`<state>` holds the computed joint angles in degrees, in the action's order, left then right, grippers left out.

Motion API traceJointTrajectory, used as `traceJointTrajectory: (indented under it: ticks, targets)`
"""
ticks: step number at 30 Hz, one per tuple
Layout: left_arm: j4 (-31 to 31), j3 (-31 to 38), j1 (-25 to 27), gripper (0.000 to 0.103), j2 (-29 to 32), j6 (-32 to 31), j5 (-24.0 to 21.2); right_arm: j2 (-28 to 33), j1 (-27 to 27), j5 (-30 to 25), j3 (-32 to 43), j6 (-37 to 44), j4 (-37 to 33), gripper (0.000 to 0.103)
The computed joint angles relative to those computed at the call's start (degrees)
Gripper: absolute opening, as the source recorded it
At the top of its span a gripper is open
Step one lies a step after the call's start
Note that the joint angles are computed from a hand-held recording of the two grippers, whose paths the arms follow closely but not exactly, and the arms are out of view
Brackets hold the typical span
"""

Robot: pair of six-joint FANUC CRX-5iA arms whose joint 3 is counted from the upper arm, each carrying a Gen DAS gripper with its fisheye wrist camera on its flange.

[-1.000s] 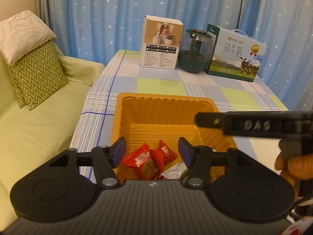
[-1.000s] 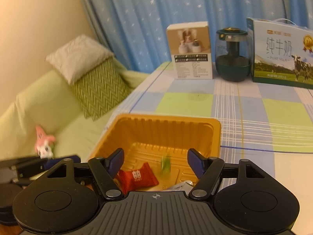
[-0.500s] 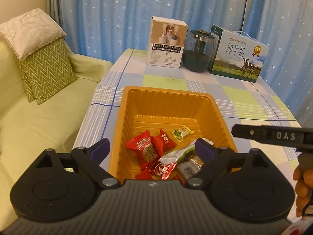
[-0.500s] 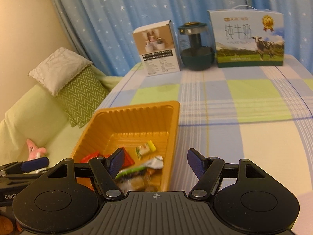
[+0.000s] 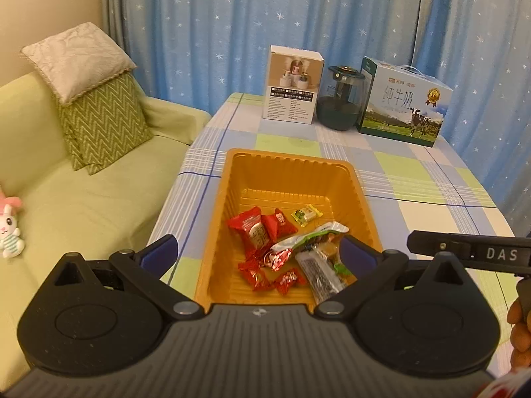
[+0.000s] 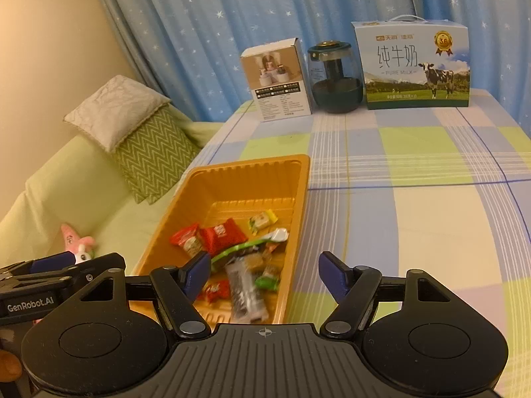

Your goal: Organize snacks

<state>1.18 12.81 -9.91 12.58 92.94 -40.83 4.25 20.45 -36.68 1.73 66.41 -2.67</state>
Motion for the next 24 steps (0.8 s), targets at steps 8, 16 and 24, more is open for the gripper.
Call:
traceJointTrajectory:
  ticks: [8, 16, 24]
  targets:
    - [-4.64, -1.97, -1.85, 0.103, -5.08, 4.52, -3.03, -5.28, 1.16, -1.58, -4.08, -0.92, 2.15, 0.083]
    - [-8.10, -3.66, -4.11, 0.103, -9.03, 8.18, -6.35, -10.31, 3.78, -2.67, -9.25, -3.25, 7.86, 0.084]
    - [-10.01, -6.58, -5.47, 0.103, -13.05, 10.06, -8.46, -15.31, 7.88, -2.64, -16.14, -13.83, 17.57, 0.084]
